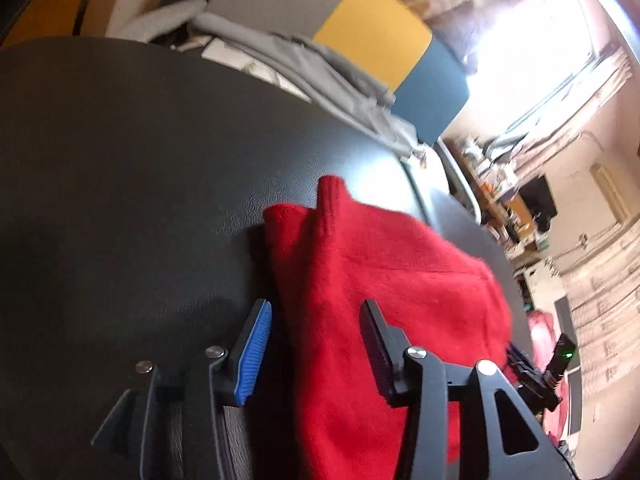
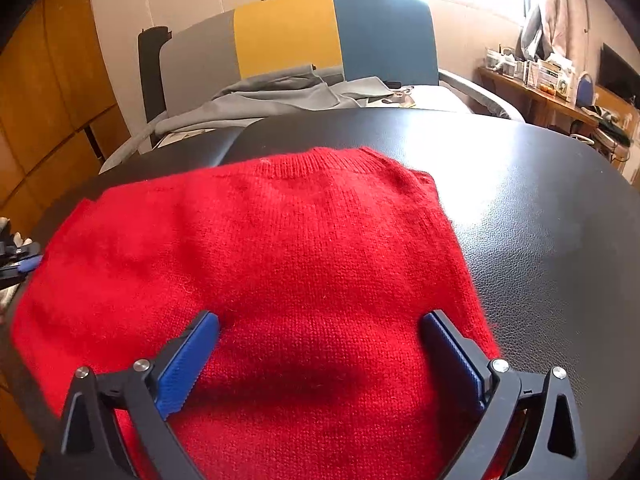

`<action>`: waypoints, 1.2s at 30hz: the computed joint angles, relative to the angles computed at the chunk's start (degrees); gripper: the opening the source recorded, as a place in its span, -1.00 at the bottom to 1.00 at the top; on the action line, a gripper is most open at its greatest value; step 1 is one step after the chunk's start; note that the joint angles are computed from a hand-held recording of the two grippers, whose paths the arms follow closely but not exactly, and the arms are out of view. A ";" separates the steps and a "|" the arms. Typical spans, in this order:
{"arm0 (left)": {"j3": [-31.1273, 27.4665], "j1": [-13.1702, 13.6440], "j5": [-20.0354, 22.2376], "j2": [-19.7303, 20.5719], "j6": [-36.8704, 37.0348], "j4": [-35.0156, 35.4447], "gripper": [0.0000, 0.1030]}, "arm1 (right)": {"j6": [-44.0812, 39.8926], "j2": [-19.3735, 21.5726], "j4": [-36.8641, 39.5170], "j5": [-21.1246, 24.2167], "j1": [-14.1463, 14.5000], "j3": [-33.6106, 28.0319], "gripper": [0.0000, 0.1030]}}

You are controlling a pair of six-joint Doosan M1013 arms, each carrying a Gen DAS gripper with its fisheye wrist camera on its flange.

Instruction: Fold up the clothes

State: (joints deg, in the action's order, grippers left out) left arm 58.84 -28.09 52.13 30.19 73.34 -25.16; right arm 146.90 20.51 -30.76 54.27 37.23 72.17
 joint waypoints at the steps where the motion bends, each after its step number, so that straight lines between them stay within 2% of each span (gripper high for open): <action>1: -1.35 0.26 1.71 1.02 0.33 -0.67 -0.09 | 0.16 -0.03 -0.18 -0.10 0.03 0.07 1.00; 8: -3.74 1.24 1.45 3.30 6.98 -4.80 -0.09 | 1.06 -0.15 -1.04 -0.85 0.14 0.53 1.00; 13: -4.24 0.45 -1.38 3.95 9.53 -3.22 -0.13 | 1.49 -0.31 -1.43 -1.44 0.15 0.92 1.00; 14: -4.21 0.29 -1.63 3.93 9.52 -2.92 -0.26 | 1.55 -0.31 -1.49 -1.46 0.17 0.93 1.00; 16: -4.77 0.65 0.09 4.50 10.20 -6.24 -0.68 | 1.69 -0.30 -1.60 -1.51 0.20 0.95 1.00; 20: -4.55 -0.01 -0.90 3.91 7.75 -2.89 -0.76 | 1.73 -0.17 -1.73 -1.28 0.26 0.77 1.00; 26: -4.42 0.05 -1.21 2.81 3.99 0.36 -0.76 | 0.25 0.05 -0.57 -0.48 0.18 -0.01 1.00; 29: -5.38 0.13 0.65 2.63 2.61 3.12 -0.76 | -5.20 -0.28 4.01 -1.95 -0.51 -0.49 0.98; 31: -5.58 0.33 1.53 2.29 1.88 5.04 -0.76 | -10.84 -0.42 7.94 -2.63 -1.13 -1.32 0.71; 36: -6.41 1.13 3.99 1.69 -0.22 9.37 -0.76 | -26.14 -0.11 17.47 -2.69 -2.85 -4.43 0.46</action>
State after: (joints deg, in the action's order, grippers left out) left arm 52.43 -26.96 56.12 31.88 73.12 -15.78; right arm 120.76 20.40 -13.29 51.58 34.38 67.74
